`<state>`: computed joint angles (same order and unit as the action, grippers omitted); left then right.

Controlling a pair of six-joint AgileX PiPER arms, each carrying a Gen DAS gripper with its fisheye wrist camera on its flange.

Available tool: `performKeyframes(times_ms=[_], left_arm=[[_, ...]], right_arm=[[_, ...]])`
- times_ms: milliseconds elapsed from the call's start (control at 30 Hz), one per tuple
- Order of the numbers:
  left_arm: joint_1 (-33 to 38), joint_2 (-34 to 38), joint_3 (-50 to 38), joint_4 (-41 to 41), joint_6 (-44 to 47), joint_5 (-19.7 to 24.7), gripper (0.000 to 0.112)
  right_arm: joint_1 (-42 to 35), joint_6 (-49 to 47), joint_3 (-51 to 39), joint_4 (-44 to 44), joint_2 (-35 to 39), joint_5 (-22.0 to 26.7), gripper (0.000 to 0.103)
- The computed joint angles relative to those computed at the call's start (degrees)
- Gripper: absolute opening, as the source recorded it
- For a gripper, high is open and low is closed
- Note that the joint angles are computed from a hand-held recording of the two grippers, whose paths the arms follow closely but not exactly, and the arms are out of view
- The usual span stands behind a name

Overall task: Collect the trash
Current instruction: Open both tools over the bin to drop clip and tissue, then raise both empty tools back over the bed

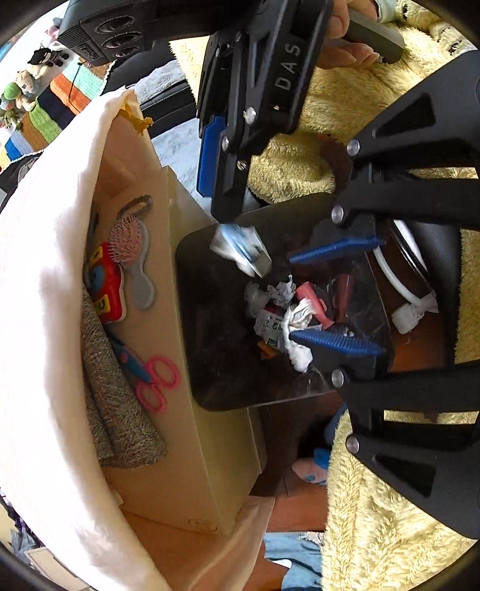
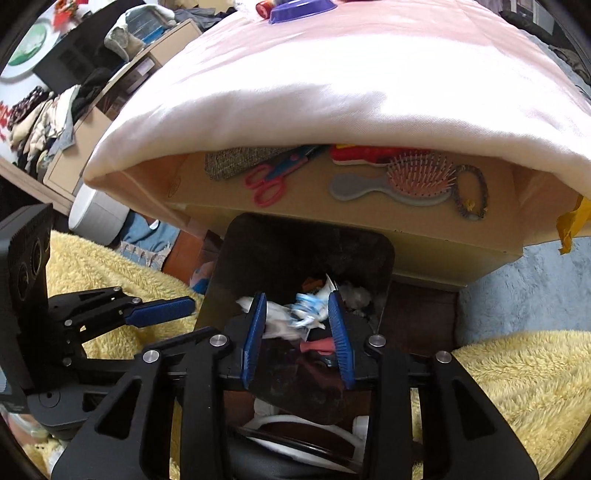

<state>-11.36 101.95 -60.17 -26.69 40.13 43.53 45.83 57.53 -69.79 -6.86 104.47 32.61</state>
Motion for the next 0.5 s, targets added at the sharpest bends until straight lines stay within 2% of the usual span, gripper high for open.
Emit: performKeyframes(times_ms=[67,133,200,333,433,500], left_arm=[[-0.31,-1.29,0.37,1.26,-1.00,-1.28,0.046],[-0.26,-2.35,0.13,2.00,-1.22,-1.96,0.052],[0.14,-3.58,-0.40,2.36,-1.66,-2.31,0.057],[2.51,-5.72,-2.29,-0.97,1.25,-2.67,0.066],[4.69,-6.28,-4.94,-6.35,5.18,-1.66,0.077],[5.41,-5.42,-7.93,-7.32,5.35,-0.39,0.079]], right_arm=[[-0.09,2.17,0.11,-2.11,-0.89,0.62,0.047],[0.09,5.57,0.50,-5.53,-2.30,1.43,0.070],[0.53,9.44,0.33,-9.76,-3.59,2.95,0.084],[1.72,16.36,-1.11,-19.44,-6.16,6.91,0.091],[0.90,17.16,-1.88,-22.67,-7.89,7.28,0.092],[-0.57,16.00,-2.90,-23.52,-8.23,7.36,0.093]])
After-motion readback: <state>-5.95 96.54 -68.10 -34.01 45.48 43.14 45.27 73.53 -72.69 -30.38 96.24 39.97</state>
